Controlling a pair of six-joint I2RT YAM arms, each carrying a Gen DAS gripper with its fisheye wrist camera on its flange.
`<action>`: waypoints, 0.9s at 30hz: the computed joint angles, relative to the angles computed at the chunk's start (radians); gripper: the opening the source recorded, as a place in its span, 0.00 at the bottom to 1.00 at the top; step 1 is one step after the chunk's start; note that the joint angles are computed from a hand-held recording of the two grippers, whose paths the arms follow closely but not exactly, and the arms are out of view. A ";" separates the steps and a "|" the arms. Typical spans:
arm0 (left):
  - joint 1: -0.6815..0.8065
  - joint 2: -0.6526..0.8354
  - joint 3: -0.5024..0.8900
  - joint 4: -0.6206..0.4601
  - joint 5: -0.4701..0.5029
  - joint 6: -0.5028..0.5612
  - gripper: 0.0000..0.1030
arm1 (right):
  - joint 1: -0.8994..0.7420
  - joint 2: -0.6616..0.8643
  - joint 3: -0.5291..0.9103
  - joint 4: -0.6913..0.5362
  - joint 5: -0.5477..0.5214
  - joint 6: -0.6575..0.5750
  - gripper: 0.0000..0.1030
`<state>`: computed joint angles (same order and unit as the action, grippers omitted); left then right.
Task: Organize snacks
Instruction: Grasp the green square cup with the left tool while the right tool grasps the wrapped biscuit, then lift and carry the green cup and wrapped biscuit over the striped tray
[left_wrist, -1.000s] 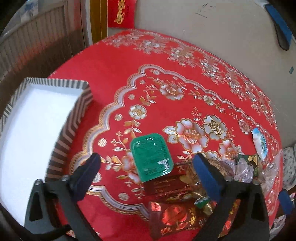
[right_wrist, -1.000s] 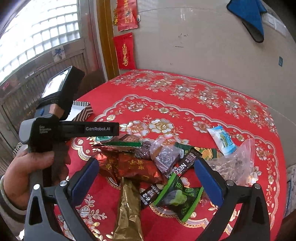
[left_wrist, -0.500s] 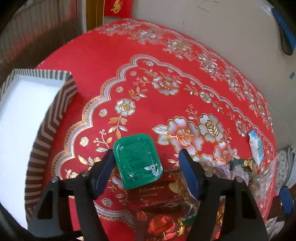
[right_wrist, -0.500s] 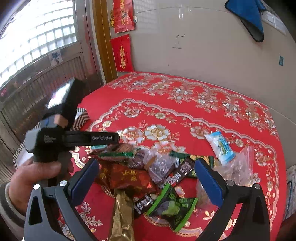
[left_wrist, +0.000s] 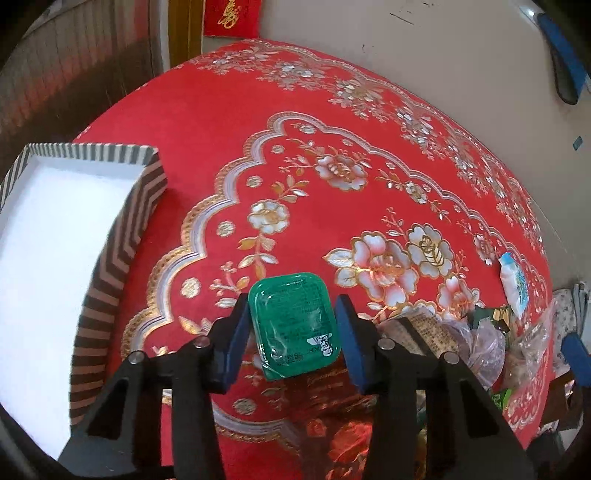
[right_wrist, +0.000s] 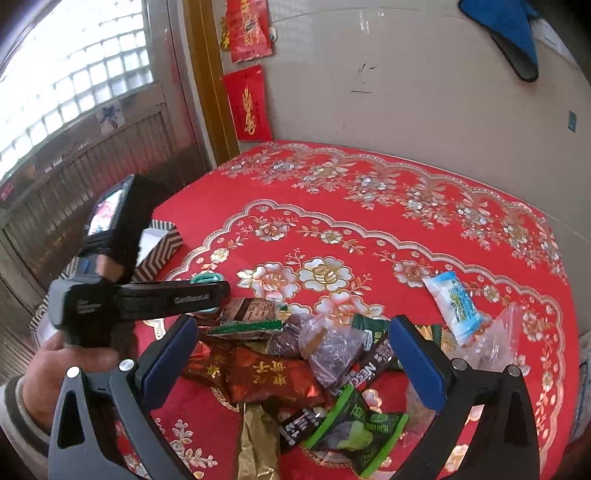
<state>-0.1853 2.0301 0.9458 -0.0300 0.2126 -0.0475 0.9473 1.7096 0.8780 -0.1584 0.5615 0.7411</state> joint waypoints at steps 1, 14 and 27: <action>0.010 -0.003 -0.004 -0.001 0.004 0.004 0.45 | -0.011 0.015 0.025 -0.017 -0.012 -0.013 1.00; 0.119 -0.103 -0.123 0.012 0.067 0.069 0.45 | -0.155 0.320 0.413 -0.273 -0.342 -0.170 1.00; 0.123 -0.092 -0.124 0.017 0.058 0.089 0.45 | -0.165 0.365 0.391 -0.208 -0.347 -0.151 0.56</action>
<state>-0.0626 1.9383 0.8216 -0.0125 0.2710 0.0412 0.7825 2.0746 1.2694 -0.3663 0.2145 0.5901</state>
